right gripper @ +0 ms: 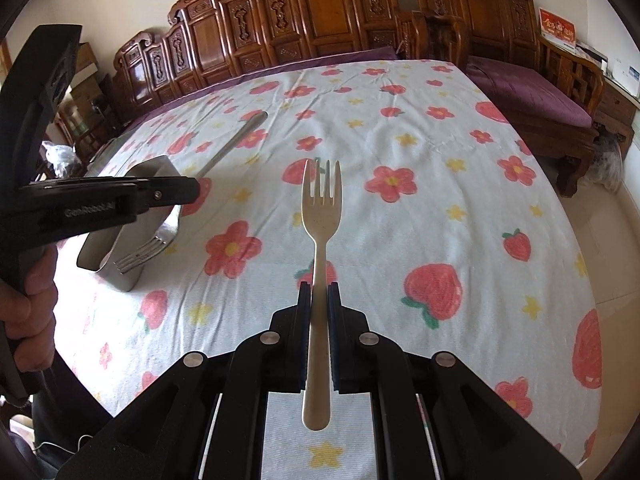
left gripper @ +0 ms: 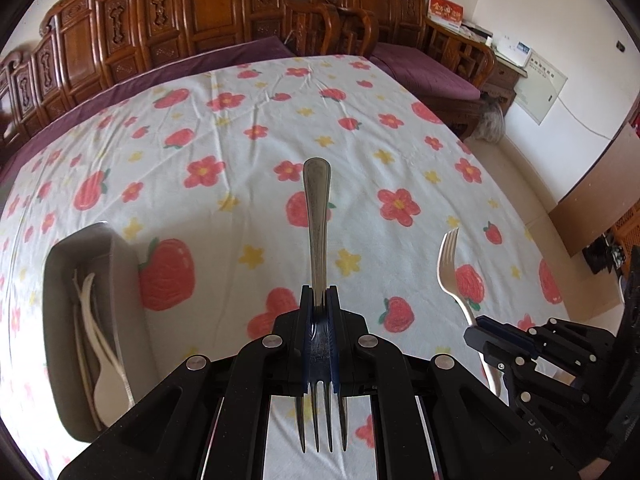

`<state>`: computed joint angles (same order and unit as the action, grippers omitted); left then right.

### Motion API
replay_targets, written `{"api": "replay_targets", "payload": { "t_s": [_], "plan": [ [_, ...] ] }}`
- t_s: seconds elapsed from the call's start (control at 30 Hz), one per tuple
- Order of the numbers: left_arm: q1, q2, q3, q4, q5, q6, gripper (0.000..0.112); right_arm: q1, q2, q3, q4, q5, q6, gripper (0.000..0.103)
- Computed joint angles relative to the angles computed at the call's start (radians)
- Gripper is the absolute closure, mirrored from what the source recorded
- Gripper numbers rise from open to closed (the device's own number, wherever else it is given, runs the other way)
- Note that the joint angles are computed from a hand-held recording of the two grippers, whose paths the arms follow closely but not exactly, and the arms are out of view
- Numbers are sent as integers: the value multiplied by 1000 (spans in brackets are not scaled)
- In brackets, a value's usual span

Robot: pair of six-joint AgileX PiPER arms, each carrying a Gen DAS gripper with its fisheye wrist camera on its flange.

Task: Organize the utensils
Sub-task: 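Carry the metal fork and white plastic fork over the tray with both grippers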

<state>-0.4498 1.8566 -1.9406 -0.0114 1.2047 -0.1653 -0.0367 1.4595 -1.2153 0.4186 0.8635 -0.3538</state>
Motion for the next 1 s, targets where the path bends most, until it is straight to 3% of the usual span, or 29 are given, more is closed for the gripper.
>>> {"api": "replay_targets", "payload": {
  "t_s": [0.67, 1.0],
  "plan": [
    [161, -173, 188, -57, -44, 86, 106, 120, -39, 23, -45, -19, 49, 94],
    [293, -234, 248, -103, -64, 163, 106, 233, -27, -49, -107, -20, 147, 94]
  ]
}}
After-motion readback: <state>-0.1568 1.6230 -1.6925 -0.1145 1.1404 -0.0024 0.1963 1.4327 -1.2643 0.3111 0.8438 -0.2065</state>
